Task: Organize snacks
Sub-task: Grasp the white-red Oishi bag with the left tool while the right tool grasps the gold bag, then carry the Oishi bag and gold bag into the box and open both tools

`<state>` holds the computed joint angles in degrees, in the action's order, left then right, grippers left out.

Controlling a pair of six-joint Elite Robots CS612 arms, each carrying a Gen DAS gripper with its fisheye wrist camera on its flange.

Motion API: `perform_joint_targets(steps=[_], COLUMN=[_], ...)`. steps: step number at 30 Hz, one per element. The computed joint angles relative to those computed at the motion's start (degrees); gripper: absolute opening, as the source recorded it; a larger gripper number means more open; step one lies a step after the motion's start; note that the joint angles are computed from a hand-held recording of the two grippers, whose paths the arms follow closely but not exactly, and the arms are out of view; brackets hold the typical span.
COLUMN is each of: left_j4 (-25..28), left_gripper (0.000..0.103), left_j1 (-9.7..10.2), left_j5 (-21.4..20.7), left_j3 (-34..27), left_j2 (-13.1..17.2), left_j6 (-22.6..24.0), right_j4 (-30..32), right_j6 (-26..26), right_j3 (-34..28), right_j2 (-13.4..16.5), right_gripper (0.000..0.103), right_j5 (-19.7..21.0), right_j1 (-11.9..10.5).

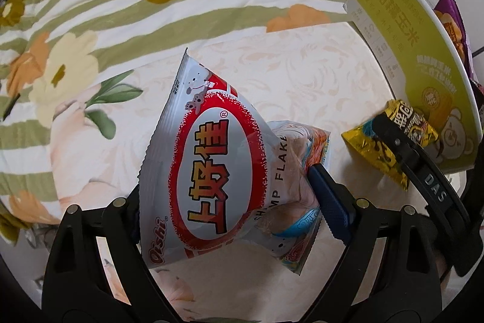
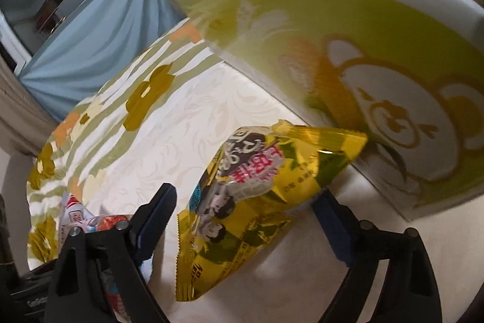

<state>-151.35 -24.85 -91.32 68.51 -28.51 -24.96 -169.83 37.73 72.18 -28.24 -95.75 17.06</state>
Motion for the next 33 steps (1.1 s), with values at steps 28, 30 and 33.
perform_joint_targets(steps=[28, 30, 33], left_j4=[-11.9, -13.17, -15.11], left_gripper=[0.058, 0.058, 0.058], left_j1=[-0.8, -1.0, -1.36], left_j5=[1.08, 1.61, 2.04], left_j3=[7.34, 8.15, 9.02], left_j2=[-5.3, -6.33, -7.83], left_j6=[-2.29, -2.04, -1.39], right_j4=[-4.18, -5.22, -6.04], right_j6=[-15.82, -17.06, -18.85], right_j3=[2.31, 3.28, 4.87], right_j2=[-3.22, -4.22, -6.03], right_gripper=[0.048, 0.048, 0.048], right_j5=[4.52, 5.07, 6.61], right_j1=[0.07, 0.11, -0.11])
